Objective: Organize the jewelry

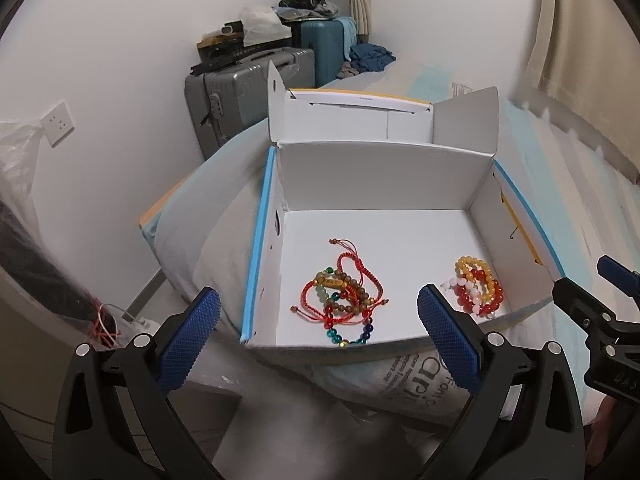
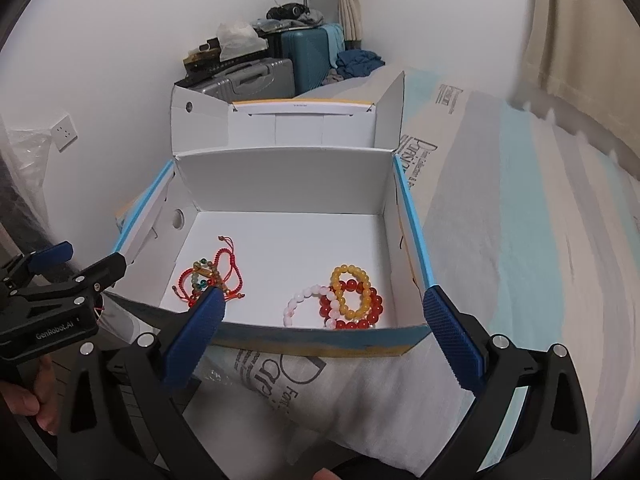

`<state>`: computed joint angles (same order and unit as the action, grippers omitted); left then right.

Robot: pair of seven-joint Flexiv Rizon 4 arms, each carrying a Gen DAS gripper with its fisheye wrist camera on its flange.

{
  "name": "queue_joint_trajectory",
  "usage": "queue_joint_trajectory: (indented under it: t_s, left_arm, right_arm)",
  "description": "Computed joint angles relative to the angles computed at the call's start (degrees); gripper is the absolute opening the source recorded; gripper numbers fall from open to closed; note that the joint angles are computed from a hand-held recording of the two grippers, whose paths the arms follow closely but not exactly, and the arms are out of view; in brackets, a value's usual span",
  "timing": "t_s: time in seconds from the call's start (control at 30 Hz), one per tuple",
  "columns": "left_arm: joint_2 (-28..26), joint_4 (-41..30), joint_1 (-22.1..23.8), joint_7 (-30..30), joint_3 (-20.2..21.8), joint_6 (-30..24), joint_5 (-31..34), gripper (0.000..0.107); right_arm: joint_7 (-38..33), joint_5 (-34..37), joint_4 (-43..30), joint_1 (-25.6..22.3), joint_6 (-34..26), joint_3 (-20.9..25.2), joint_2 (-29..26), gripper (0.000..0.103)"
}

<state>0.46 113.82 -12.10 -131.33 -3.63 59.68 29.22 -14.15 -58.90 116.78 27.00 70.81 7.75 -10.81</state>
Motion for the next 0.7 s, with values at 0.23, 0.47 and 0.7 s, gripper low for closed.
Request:
queue_joint_trajectory:
  t_s: [0.23, 0.47, 0.7]
  left_arm:
    - [3.35, 3.22, -0.11, -0.94, -0.93, 1.02, 0.85, 0.097]
    - [4.77, 5.34, 0.23, -1.29, -2.41, 1.19, 0.9, 0.097]
    - [5.0, 5.86, 0.64, -1.74, -2.97, 1.17, 1.14, 0.097]
  right_arm:
    - [5.43, -4.11, 3.54, -0.81, 0.5, 0.75, 3.47, 0.095]
    - [9.8, -7.73, 5.33, -1.69, -0.17, 2.11, 4.72, 0.095]
    - [9.41, -6.44, 5.84, -2.09, 0.76, 2.67, 4.51, 0.095]
